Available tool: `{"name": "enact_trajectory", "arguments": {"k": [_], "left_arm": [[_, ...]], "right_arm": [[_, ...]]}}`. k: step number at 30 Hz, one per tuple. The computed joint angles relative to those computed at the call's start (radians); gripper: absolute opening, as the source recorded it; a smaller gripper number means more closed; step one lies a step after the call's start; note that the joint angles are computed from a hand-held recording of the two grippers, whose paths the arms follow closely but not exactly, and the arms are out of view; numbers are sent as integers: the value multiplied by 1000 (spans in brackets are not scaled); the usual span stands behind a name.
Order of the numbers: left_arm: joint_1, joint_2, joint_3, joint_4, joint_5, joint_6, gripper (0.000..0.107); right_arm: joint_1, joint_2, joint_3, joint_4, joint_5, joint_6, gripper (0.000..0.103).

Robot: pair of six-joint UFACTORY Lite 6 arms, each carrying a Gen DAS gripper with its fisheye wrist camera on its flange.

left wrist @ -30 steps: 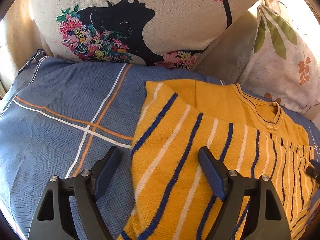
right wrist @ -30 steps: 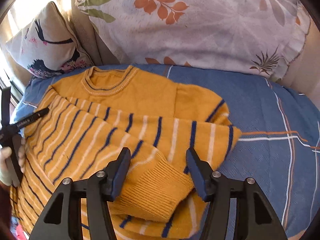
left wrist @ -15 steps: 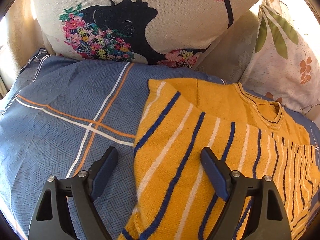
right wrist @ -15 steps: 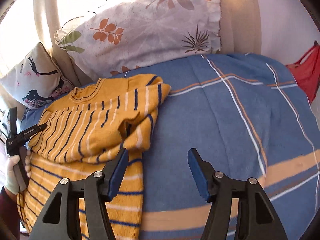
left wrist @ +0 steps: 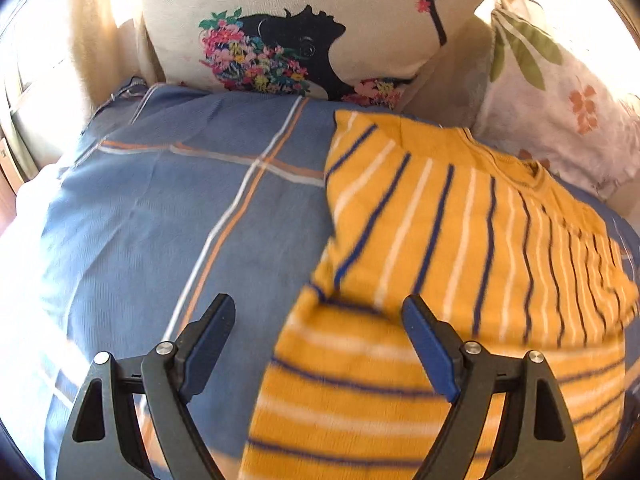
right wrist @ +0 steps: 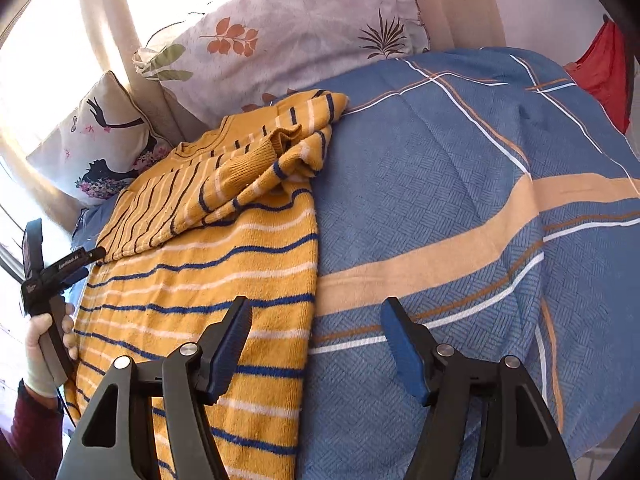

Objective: Fold small clothes

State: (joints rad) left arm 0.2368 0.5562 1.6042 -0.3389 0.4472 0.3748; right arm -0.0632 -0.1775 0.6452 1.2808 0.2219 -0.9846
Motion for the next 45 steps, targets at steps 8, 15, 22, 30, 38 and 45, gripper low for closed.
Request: {"name": "enact_trajectory", "arguments": {"k": [8,15,22,30,38,45], "left_arm": [[166,-314,-423,-441,48,464,85],[283,-707,-870,-582,-19,833,85],[521,-906,-1002,-588,264,937,85],[607,-969,-1101,-523,457,954,85],[656,-806,-1079,-554,556,994,85],[650,-722,-1057,-548,599,968,86]], "right_arm": [[95,-102,-97,-63,-40,104,79],[143,-183,-154,-258,-38,304,80],[98,-331,-271,-66,144,76,81],[-112,-465,-409,14,501,-134,81],[-285,-347,-463,34,736,-286,81],[-142,-276,-461,77,629,-286,81]]}}
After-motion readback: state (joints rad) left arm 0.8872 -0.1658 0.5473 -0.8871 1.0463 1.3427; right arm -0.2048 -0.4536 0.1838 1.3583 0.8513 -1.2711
